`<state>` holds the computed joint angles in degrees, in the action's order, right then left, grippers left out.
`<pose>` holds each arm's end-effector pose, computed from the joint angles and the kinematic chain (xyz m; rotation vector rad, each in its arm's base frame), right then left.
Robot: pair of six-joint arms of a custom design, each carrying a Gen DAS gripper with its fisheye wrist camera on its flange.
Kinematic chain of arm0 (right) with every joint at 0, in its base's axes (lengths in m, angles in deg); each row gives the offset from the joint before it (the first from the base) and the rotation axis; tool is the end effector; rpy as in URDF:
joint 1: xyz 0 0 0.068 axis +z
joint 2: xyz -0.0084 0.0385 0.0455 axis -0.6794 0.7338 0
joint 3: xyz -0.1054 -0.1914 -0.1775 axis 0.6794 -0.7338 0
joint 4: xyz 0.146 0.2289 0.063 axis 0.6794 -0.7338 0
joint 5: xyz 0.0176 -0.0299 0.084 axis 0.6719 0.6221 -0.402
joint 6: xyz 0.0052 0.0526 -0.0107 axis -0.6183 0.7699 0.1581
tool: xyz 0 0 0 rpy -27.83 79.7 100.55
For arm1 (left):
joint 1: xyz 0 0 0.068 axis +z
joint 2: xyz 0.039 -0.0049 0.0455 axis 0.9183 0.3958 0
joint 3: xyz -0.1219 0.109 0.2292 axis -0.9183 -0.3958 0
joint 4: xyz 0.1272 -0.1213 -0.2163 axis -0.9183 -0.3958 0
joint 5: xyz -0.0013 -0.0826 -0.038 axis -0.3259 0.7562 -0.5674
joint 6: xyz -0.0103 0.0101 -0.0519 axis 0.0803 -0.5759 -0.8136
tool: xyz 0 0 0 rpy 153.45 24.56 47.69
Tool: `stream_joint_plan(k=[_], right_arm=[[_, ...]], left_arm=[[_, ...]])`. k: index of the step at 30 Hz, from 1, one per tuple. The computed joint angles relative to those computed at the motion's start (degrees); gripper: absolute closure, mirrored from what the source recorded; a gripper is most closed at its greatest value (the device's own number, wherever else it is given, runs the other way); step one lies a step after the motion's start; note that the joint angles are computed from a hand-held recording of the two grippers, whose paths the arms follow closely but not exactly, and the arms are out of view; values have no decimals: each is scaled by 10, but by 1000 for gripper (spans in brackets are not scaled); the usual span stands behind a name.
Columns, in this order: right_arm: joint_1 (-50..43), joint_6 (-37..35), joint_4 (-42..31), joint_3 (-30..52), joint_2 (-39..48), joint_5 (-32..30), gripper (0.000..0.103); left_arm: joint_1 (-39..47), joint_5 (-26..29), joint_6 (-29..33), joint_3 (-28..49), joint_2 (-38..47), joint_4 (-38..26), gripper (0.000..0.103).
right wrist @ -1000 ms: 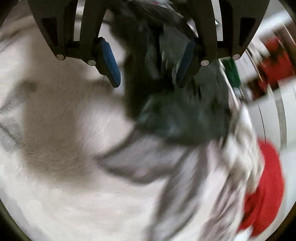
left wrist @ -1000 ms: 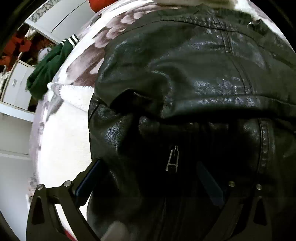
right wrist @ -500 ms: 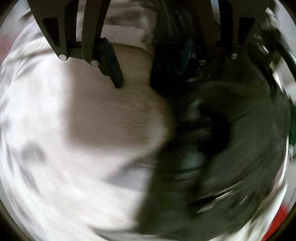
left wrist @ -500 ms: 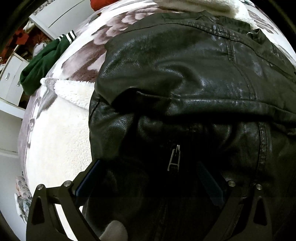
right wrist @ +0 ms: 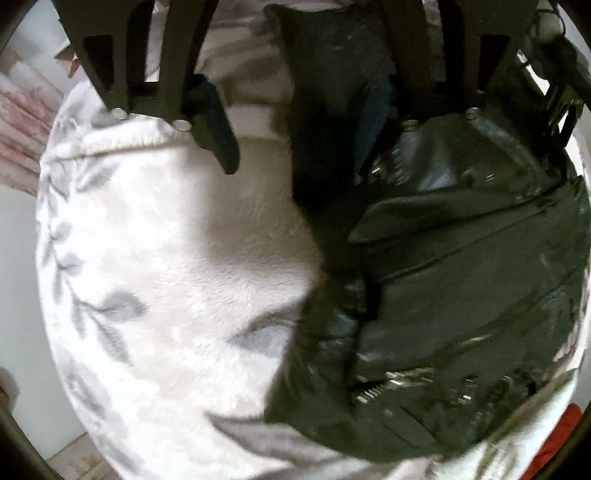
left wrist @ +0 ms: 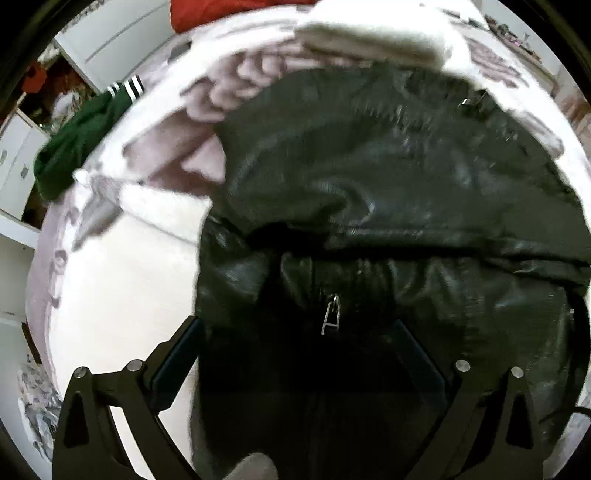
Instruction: Fold large clothes
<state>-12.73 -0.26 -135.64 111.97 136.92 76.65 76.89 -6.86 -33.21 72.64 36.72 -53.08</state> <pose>0.2644 0.1555 0.2220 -0.8124 -2.9364 0.0178 0.3238 0.0570 0.2011 0.3430 2.8190 0.0793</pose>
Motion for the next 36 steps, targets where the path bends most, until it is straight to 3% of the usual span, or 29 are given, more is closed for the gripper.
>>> stream_joint_plan(k=[7,11,16,20,25,30,33,36], right_arm=[[69,51,-97,65,-61,50,28],[83,66,-109,124,-32,65,28],[97,85,-136,160,-56,71,26],[96,95,-133,133,-104,57,26],[32,73,-83,20,-223,-19,25],[-116,-34,-54,-118,-341,-152,25],[-238,-182,-93,-162,-359,-200,25],[-360,-359,-146,-179,-335,-203,25]], left_arm=[[16,31,5,63,-44,-105,0],[23,57,-1,99,-70,-171,0],[16,78,-9,114,-113,-217,0],[-17,71,-39,106,-149,-242,0],[-105,46,-108,51,-209,-266,0],[-255,26,-252,-38,-268,-279,0],[-378,21,-370,-87,-283,-272,0],[-501,17,-483,-133,-272,-229,0]])
